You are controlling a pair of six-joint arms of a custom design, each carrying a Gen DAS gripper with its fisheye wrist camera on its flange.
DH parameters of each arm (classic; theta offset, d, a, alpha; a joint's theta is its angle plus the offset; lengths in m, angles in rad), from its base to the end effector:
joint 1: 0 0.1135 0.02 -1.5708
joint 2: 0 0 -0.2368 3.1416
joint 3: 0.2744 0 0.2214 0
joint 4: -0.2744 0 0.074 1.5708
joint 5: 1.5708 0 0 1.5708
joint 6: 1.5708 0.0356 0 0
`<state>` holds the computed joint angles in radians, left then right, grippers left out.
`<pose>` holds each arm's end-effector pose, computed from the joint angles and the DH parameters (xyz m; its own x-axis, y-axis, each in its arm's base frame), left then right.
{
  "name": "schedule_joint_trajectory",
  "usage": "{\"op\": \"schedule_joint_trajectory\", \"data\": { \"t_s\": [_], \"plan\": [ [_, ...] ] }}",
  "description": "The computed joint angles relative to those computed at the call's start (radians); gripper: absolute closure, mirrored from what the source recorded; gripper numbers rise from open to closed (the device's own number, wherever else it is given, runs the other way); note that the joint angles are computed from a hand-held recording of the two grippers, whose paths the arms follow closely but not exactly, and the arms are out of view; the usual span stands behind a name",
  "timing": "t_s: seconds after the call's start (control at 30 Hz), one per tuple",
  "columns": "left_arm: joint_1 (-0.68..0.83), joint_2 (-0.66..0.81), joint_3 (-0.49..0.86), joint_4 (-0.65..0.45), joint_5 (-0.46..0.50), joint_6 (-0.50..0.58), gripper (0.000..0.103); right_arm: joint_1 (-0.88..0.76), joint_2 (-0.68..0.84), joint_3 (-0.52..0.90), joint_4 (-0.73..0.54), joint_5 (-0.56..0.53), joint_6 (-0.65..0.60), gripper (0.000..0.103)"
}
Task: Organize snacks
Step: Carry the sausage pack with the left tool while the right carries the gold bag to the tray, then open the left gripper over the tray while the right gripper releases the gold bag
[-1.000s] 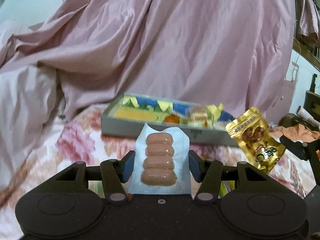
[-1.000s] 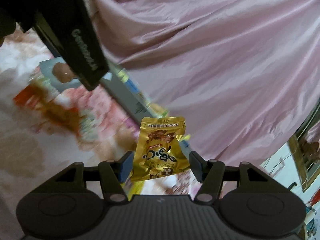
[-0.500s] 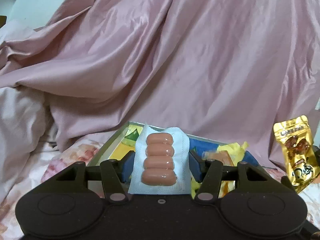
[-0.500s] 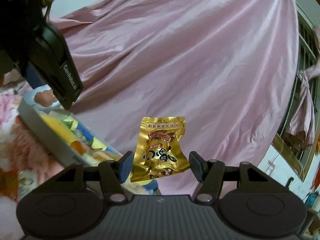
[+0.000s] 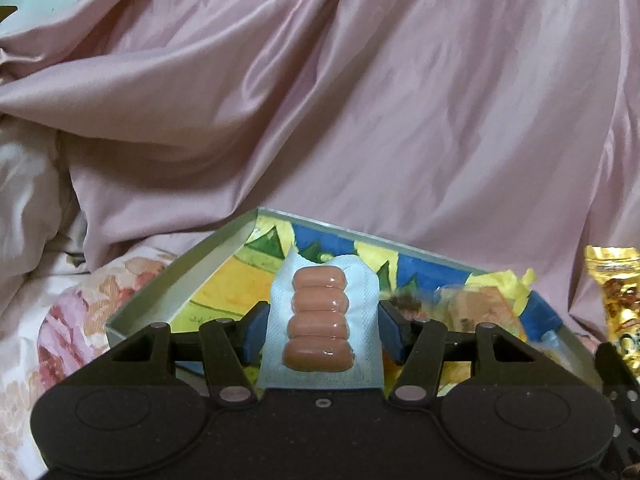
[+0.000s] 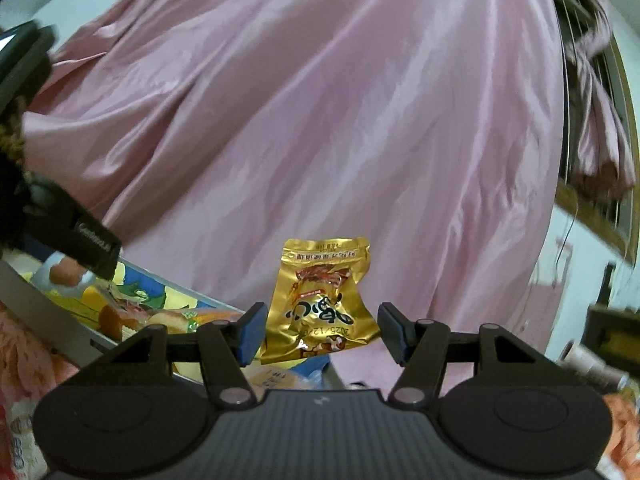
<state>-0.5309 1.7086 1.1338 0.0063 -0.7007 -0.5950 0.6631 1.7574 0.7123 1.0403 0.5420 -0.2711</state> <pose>0.3128 -0.1571 0.2281 -0.3388 -0.2979 -0.8924 -0.3277 0.9265 -0.1849 0.2692 0.1870 0.1915 0.0287 -0.2687 -0.9628 -0.1174 0.9556 -0.2702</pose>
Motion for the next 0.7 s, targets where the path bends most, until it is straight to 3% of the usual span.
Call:
{"op": "schedule_joint_trajectory", "data": {
  "t_s": [0.23,0.53,0.63,0.7],
  "plan": [
    [-0.002,0.007,-0.005,0.008,-0.002,0.01,0.042,-0.03,0.026,0.076,-0.19,-0.113,0.188,0.038],
    [-0.014,0.007,-0.009,-0.004,-0.011,0.004,0.04,-0.028,0.023,0.084,-0.256,-0.152,0.24,0.038],
    [-0.023,-0.005,-0.009,-0.017,-0.024,-0.01,0.027,-0.028,0.02,0.083,-0.259,-0.153,0.243,0.036],
    [-0.031,-0.019,-0.013,-0.02,-0.033,-0.015,0.019,-0.028,0.023,0.092,-0.262,-0.153,0.241,0.029]
  ]
}}
